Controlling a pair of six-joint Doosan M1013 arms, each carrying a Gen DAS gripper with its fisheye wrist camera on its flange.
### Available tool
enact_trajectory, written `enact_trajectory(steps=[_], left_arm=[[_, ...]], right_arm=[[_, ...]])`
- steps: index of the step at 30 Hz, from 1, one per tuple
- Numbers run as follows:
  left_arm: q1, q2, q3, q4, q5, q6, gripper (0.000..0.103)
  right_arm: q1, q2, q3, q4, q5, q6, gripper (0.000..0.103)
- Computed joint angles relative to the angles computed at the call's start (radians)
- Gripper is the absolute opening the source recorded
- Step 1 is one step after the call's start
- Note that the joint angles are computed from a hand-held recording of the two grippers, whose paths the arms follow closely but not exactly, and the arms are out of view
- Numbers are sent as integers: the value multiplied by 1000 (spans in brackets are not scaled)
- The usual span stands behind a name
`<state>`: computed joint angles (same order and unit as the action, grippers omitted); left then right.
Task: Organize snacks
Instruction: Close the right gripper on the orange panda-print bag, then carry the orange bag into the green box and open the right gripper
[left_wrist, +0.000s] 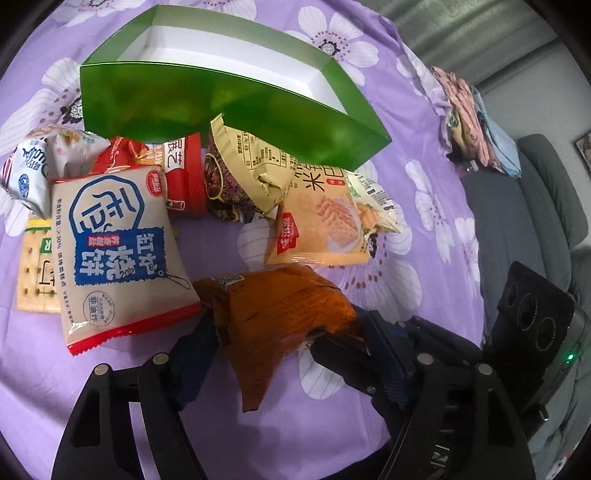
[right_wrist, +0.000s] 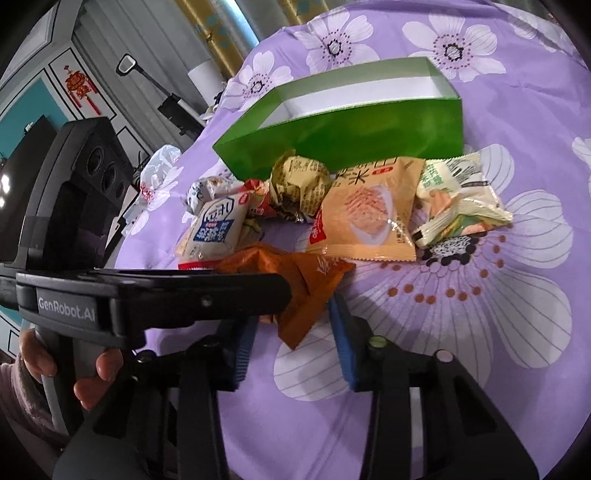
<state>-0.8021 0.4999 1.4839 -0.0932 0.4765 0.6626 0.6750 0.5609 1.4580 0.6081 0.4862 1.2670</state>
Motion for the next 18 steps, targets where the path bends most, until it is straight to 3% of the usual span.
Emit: enact_trajectory(steps=[6, 7, 10, 12, 15, 18], left_arm=[[2, -2, 8, -22, -24, 8, 71], [-2, -3, 4, 19, -13, -20, 69], [-8, -11, 7, 63, -12, -40, 60], [-12, -14, 6, 103, -5, -74, 47], [-12, -20, 10, 76, -10, -51, 46], [-20, -27, 8, 124, -8, -74, 46]], right_arm=[[-3, 10, -8, -4, 5, -21, 21], [-2, 13, -9, 10, 5, -39, 13], [6, 13, -9, -30, -5, -29, 12], [2, 8, -1, 11, -11, -59, 12], [-3, -9, 19, 58, -24, -98, 11], [1, -27, 31, 60, -45, -118, 11]])
